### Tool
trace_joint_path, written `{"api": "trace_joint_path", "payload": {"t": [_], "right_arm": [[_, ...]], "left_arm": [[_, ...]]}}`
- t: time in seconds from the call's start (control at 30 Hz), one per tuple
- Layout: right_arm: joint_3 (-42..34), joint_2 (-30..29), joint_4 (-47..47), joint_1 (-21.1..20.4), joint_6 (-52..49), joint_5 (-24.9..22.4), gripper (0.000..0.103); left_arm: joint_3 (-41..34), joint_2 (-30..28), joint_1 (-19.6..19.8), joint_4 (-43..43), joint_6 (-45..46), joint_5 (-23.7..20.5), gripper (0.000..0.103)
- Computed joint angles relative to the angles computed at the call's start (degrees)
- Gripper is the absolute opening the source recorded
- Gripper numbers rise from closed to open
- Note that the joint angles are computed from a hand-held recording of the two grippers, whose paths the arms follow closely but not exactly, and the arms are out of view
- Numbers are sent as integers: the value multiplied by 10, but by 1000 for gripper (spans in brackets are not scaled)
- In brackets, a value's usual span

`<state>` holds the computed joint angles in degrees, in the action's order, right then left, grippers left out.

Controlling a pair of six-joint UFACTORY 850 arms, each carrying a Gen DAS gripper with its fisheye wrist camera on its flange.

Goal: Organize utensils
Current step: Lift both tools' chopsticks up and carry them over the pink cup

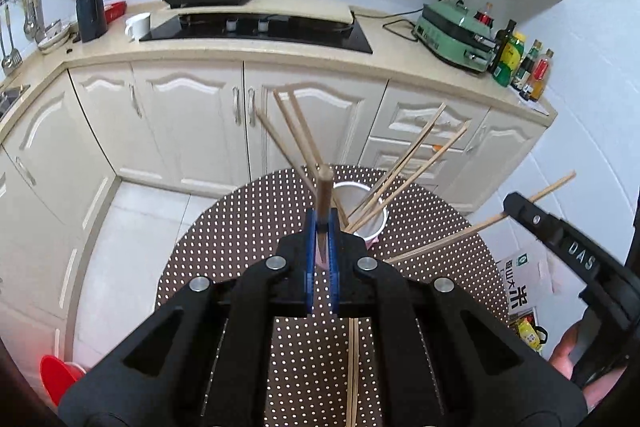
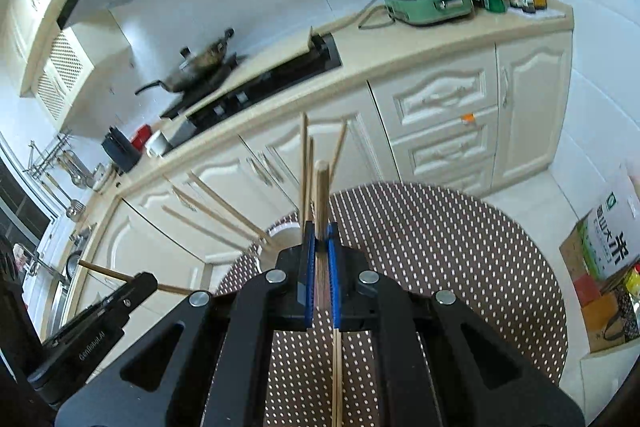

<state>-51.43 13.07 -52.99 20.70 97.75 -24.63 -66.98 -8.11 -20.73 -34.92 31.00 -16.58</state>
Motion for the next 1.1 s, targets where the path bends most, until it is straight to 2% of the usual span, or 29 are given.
{"api": "trace_joint_path", "payload": {"t": [0.27,0.57,1.1], "right_arm": [[-20,14,-51,-3,21,0,5],[-37,10,-75,-8,32,7,5],[-68,-51,20,-26,-63,29,5]], "left_arm": [[-6,23,15,-70,73,-17,6],[-26,32,22,-112,113,-20,6],[-75,-30,12,-52,41,-36,6]]}}
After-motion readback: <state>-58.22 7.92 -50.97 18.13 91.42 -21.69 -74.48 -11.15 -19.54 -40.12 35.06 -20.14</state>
